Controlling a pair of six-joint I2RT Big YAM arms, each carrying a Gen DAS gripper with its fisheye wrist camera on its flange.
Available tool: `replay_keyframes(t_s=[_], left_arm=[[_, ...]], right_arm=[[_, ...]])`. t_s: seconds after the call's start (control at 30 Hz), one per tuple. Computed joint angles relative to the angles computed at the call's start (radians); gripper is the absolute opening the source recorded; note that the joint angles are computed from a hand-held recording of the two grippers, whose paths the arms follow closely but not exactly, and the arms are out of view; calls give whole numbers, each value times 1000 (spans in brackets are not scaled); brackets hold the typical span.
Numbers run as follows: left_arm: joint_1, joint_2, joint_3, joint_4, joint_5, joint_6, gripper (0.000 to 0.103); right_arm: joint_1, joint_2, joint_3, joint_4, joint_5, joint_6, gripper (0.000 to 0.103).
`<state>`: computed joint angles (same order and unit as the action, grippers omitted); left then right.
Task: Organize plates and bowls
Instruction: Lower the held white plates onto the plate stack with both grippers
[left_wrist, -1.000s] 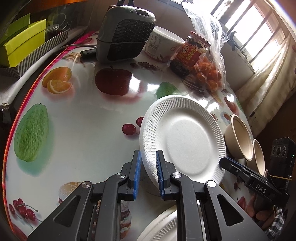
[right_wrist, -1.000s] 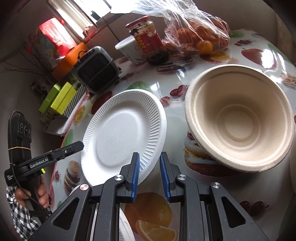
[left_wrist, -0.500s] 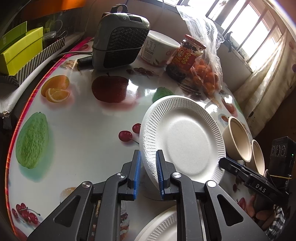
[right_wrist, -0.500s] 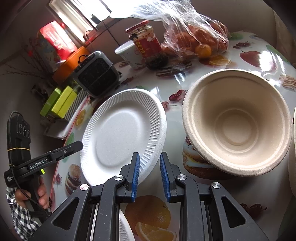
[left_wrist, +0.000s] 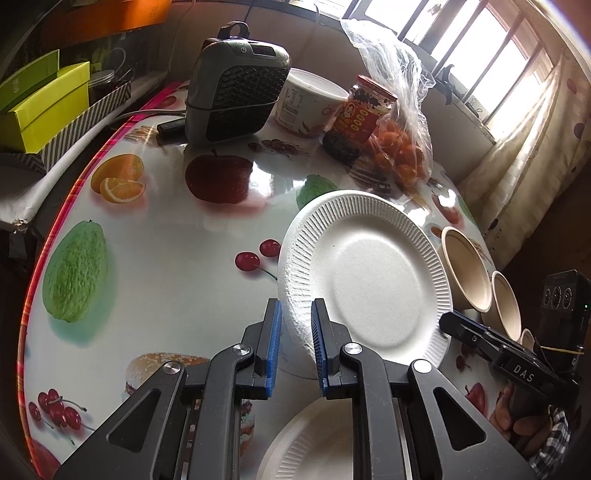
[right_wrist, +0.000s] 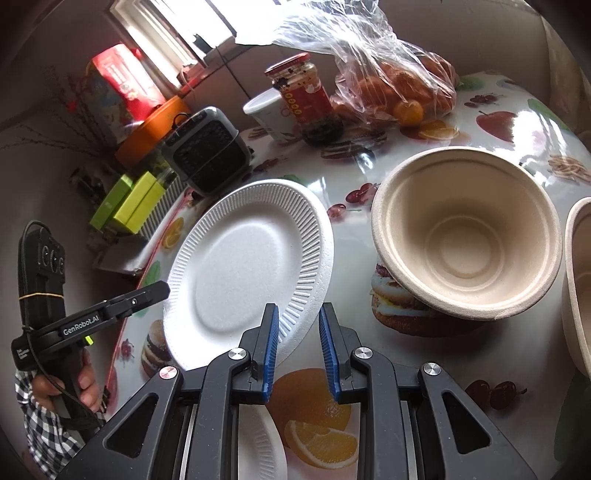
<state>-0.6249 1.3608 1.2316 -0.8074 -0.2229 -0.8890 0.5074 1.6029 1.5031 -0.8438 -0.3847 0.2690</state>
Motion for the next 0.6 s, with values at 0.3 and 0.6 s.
replay_keyframes(t_s=[0.3,0.6], left_arm=[[-40,-40,-16,-25,-31,-18,17],[-89,-90,-46,-38,-67,-39,17]], right_arm=[[16,-69,-50,3,18,-9,23],[37,-140,-101,3,34,-5,23]])
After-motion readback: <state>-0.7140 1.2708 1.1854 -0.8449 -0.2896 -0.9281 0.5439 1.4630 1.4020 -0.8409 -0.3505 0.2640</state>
